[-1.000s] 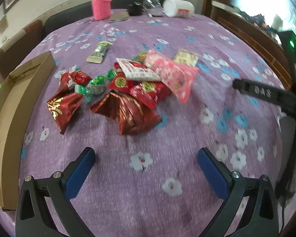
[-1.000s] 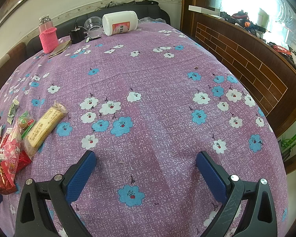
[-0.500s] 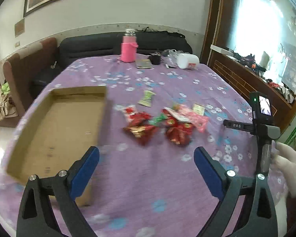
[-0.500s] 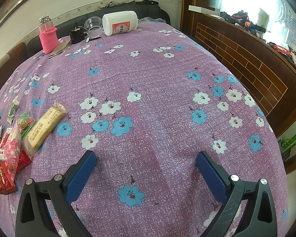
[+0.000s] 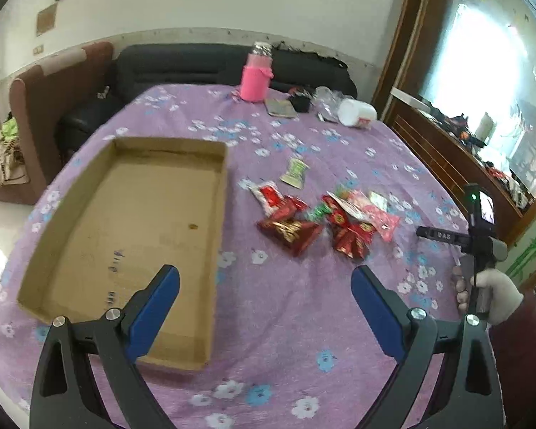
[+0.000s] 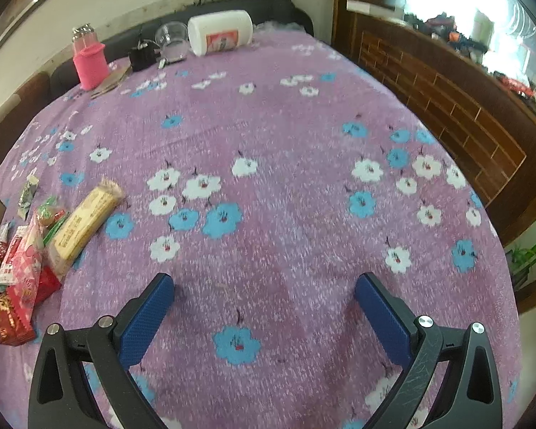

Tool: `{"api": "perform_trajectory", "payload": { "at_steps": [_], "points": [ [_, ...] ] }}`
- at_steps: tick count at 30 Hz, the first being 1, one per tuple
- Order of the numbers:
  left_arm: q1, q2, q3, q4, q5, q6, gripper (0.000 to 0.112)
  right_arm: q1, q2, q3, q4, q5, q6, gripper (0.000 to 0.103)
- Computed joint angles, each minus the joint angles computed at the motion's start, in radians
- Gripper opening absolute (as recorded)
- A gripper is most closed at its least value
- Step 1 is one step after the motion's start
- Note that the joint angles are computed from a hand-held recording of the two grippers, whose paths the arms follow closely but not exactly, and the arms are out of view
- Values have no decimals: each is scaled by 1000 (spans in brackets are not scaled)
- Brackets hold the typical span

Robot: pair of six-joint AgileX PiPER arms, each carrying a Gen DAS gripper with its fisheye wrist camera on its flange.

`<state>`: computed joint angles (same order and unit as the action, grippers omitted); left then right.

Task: Organize snacks
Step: 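Grasp the pink wrapped cake with the right tool while the left tool grasps a red foil candy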

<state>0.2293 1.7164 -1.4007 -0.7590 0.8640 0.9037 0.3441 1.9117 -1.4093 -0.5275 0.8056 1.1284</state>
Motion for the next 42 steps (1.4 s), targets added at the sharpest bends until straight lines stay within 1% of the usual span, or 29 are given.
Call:
{"api": "perform_trajectory", "payload": {
  "at_steps": [4, 5, 6, 7, 8, 10, 11, 12, 13, 14, 15, 16, 17, 18, 20, 22, 23, 25, 26, 27, 31, 33, 35, 37, 39, 40, 42],
  "points": [
    [-29, -8, 13, 15, -7, -4, 97, -11, -16, 12, 26, -3, -55, 102],
    [-31, -8, 12, 15, -4, -2, 97, -10, -15, 2, 35, 22, -63, 102],
    [-33, -12, 14, 15, -3, 4, 97, 3, -4, -25, 26, 69, -49, 99],
    [-35, -17, 16, 14, -6, 8, 97, 24, -8, -41, -3, 107, -23, 94],
    [-37, -18, 14, 14, -8, 8, 97, 42, -30, -39, -23, 106, -2, 82],
    [-38, -21, 18, -3, -21, 21, 97, 66, -99, -11, -21, 16, 17, 80],
    [-37, -20, 18, -16, -22, 31, 93, 76, -117, -11, -7, -17, 3, 78],
    [-39, -18, 17, -25, -22, 34, 89, 89, -122, -32, 18, -46, -32, 75],
    [-40, -14, 14, -28, -12, 33, 78, 98, -116, -59, 49, -64, -78, 75],
    [-41, -7, 5, -28, 4, 28, 68, 108, -88, -116, 115, -85, -164, 71],
    [-41, 2, -3, -28, 23, 24, 62, 115, -52, -171, 163, -82, -225, 63],
    [-42, 7, -7, -20, 32, 18, 55, 123, -6, -235, 199, -65, -270, 58],
    [-46, 7, -5, -8, 30, 9, 54, 127, 45, -306, 234, -40, -313, 48],
    [-45, 6, -4, -2, 29, 6, 54, 131, 80, -343, 261, -34, -342, 42],
    [-34, -1, -1, -3, 29, 10, 55, 129, 160, -434, 311, -12, -370, 38],
    [-22, -3, -7, -7, 34, 16, 55, 123, 202, -474, 363, -20, -396, 38],
    [-21, -2, -12, -5, 37, 19, 55, 122, 238, -524, 370, 7, -398, 38],
    [-31, 2, -23, 8, 43, 24, 55, 108, 275, -560, 418, 22, -433, 33],
    [-38, 3, -24, 13, 42, 26, 55, 105, 282, -557, 451, 11, -450, 26],
    [-49, 1, -21, 17, 37, 31, 55, 100, 278, -541, 473, -4, -463, 22],
    [-103, 8, -15, 39, 22, 37, 63, 107, 211, -425, 473, -75, -453, 20],
    [-132, 13, -15, 44, 16, 49, 64, 110, 153, -323, 480, -141, -445, 20],
    [-164, 29, -23, 51, 11, 63, 65, 110, 107, -244, 491, -180, -447, 20],
    [-200, 64, -54, 66, 16, 70, 65, 100, 57, -156, 529, -229, -463, 20],
    [-237, 108, -106, 94, 25, 47, 65, 100, 6, -73, 533, -270, -444, 20],
    [-249, 124, -124, 95, 33, 49, 65, 99, -6, -54, 531, -278, -436, 20],
    [-281, 177, -183, 100, 45, 60, 65, 99, -51, 18, 538, -321, -428, 20]
  ]
}}
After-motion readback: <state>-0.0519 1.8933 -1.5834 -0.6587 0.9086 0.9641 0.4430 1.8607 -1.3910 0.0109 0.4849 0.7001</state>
